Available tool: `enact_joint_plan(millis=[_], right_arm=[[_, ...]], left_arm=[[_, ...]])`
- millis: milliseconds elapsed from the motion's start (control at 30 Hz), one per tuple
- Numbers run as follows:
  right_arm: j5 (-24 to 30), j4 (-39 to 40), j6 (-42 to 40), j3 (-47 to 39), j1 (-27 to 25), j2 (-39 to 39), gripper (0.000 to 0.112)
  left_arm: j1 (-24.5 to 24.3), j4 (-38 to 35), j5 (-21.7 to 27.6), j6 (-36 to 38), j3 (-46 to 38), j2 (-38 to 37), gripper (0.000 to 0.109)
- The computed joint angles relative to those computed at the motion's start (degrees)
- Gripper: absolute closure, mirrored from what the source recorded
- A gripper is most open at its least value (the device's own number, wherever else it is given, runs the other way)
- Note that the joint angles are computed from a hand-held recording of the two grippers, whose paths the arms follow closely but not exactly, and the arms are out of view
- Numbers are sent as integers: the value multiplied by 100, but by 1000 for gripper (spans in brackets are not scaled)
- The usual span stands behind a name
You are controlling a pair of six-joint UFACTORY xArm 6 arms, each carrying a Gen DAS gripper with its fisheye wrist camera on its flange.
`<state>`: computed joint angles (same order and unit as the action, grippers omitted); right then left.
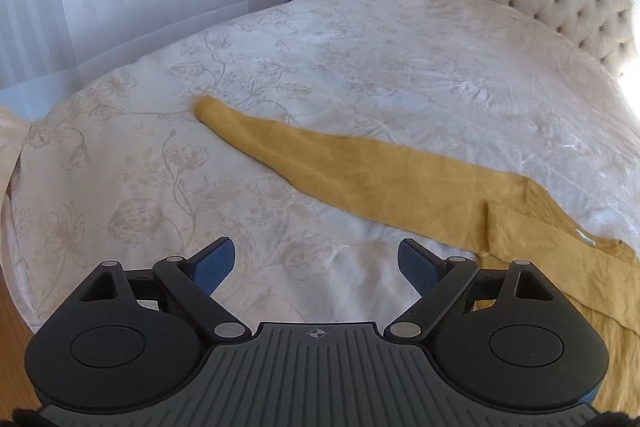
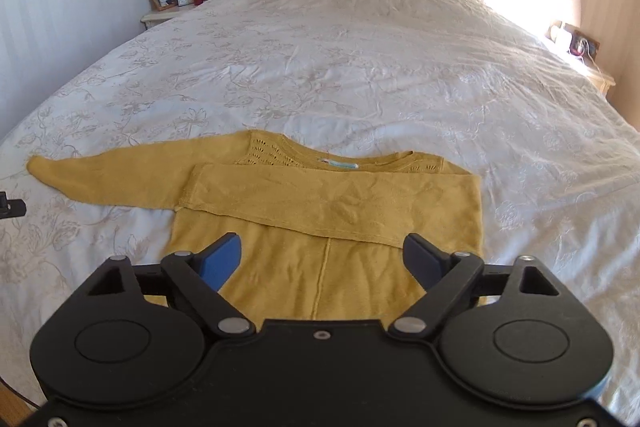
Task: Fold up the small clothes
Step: 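Grasp the other sleeve cuff with the left tool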
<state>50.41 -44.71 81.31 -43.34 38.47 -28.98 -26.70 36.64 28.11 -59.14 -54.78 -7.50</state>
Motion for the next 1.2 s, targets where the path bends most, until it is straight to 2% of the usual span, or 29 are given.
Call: enact_joint_plan(millis=[67,133,167,200,300,433,600,733,933,967,1000,1033,1067,1100,1200], right_arm=[[-328,20,292,-88,-99,174,28],[-443,66,385,-285,-162,438,33],[-301,79,429,-487,-128,648,34],[-199,79,457,-641,-102,812,34],[-121,205,540,-996,-89,1200,39],[131,396,521,-1450,-35,1637,39],[249,754,188,-1879,-87,2086,39],[324,990,-100,-2221,-122,2411,39],[394,1195,-397,-2559,-138,2710,39],[380,1232,-444,-2570,-141,2728,39],[358,1266,-484,-2573,-143,2739,39],[331,1299,-523,-2573,-148,2749,39],[301,1344,-574,-2571,-147,2760,39],[267,1382,-617,-2559,-155,2762,39],[133,1442,-676,-2472,-180,2723,39]], left_arm=[[420,-642,-414,498,-50,255,20],[722,-1132,-534,941,-272,599,20],[844,-1189,-503,1063,-440,787,24],[957,-1191,-477,1183,-615,975,32],[1254,-1293,-357,1818,-1241,1571,42],[1589,-961,-337,2302,-2047,2281,43],[1904,-1329,-304,3236,-3113,3164,43],[2027,-2160,-398,4108,-3602,3617,43],[2018,-3257,-271,5238,-3994,4019,43],[2016,-3446,-261,5490,-4063,4093,51],[2015,-3875,-270,5910,-4092,4139,68],[2018,-4460,-217,6346,-4099,4144,76],[2029,-4959,-151,6617,-4108,4143,91],[2037,-5253,-119,6648,-4071,4095,93],[2012,-5497,-258,6285,-3779,3786,93]])
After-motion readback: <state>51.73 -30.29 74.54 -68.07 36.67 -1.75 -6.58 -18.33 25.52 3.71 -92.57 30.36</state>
